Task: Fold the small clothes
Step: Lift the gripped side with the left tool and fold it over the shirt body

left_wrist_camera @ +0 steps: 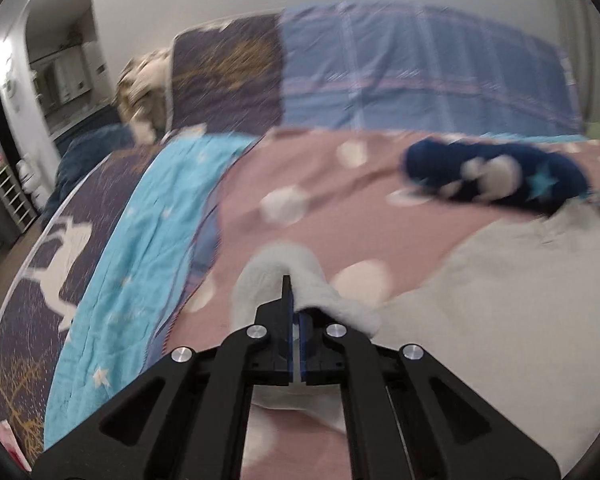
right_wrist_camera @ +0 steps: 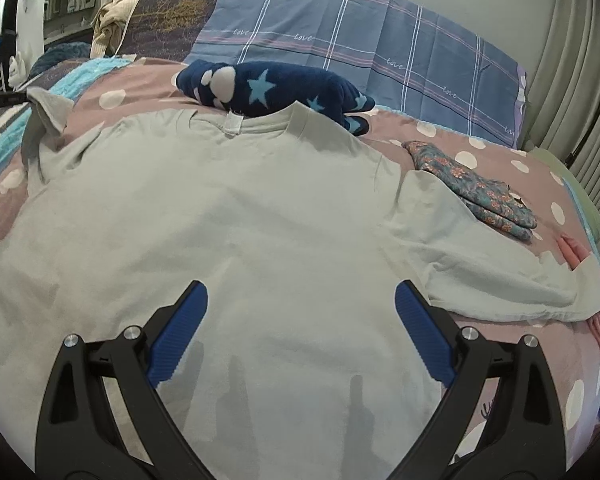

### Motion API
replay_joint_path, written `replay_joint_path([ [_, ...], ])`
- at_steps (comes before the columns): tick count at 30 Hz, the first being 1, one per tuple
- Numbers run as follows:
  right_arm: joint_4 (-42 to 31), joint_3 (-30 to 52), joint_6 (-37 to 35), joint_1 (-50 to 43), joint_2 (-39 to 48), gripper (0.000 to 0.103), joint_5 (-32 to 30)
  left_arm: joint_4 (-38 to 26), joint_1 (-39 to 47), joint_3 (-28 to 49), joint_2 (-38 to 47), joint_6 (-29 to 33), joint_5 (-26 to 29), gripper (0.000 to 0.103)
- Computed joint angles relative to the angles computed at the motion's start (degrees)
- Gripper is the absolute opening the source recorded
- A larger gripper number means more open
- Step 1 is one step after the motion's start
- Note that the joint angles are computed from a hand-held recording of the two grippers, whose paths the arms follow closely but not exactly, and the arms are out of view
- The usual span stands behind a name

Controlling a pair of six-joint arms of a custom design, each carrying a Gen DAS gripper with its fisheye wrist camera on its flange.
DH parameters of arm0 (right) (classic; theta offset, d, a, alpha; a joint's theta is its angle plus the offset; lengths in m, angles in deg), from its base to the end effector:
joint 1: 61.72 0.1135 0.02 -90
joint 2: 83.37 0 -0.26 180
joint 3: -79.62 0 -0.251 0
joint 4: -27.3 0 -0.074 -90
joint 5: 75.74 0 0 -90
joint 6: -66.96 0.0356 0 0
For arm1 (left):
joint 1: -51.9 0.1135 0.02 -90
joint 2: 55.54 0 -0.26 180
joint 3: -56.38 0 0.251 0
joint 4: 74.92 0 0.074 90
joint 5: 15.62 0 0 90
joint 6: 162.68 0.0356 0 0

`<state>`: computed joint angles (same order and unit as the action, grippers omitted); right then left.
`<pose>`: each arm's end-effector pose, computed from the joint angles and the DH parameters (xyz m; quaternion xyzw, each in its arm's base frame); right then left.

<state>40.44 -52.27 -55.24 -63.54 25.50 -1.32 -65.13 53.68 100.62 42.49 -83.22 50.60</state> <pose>0.2998 0.0000 0.0605 -0.2893 0.8787 0.0161 0.3794 0.2807 0.0231 0.0944 -0.1767 0.8869 0.1599 0.3957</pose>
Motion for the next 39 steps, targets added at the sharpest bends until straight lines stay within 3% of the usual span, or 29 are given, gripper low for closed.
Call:
replay_joint_path([
  [4, -5.6, 1.6, 0.5, -2.3, -1.4, 0.096, -4.5, -9.6, -12.3, 3.8, -5.7, -3.8, -4.6, 0.001],
  [7, -16.0, 6.7, 1.2, -5.1, -1.4, 0.092, -11.5, -14.5, -19.8, 9.1, -4.5, -5.6, -7.8, 0.002],
  [9, -25.3, 11.8, 0.9, -7.1, -0.1, 0.068, -18.0, -17.9, -24.6, 13.9, -2.1, -7.0, -10.1, 0.002],
  [11, -32.2, 15.7, -0.8, -7.8, 1.2, 0.054, -21.4, -20.0, -26.9, 17.5, 0.2, -8.3, -10.4, 0.001],
  [12, -33.4, 16.3, -1.7, -7.5, 1.2, 0.053, -21.7, -21.7, -28.4, 20.4, 2.1, -9.7, -10.3, 0.001],
  [22, -35.0, 19.8, -3.0, -8.9, 2.6, 0.056, -20.9, -25.8, -37.7, 39.0, 18.7, -14.9, -7.7, 0.001],
  [25, -36.0, 20.8, -5.2, -10.3, 3.6, 0.061, -21.1, -26.3, -39.7, 42.5, 22.8, -14.8, -7.9, 0.002],
  [29, -39.8, 22.4, -12.7, -9.1, 5.7, 0.076, -22.7, -27.0, -40.5, 45.5, 27.4, -15.4, -5.7, 0.002],
  [32, -34.7, 19.5, -14.6, -4.2, 5.7, 0.081, -21.3, -27.2, -40.1, 46.0, 28.0, -16.1, -5.1, 0.002],
  [34, -29.1, 18.7, -11.0, -0.5, 6.9, 0.078, -18.3, -26.9, -39.9, 44.9, 26.8, -16.7, -5.4, 0.002],
  [36, -26.0, 23.3, -4.4, 2.2, 10.9, 0.008, -14.2, -25.8, -39.7, 42.7, 24.9, -17.4, -5.1, 0.001],
  [37, -28.3, 28.0, -2.4, 2.4, 13.2, 0.005, -12.6, -25.2, -39.7, 41.5, 23.9, -17.6, -4.7, 0.001],
  [39, -30.3, 34.2, 2.0, -0.2, 15.3, 0.004, -16.9, -22.5, -39.8, 39.3, 22.6, -17.1, -2.9, 0.002],
])
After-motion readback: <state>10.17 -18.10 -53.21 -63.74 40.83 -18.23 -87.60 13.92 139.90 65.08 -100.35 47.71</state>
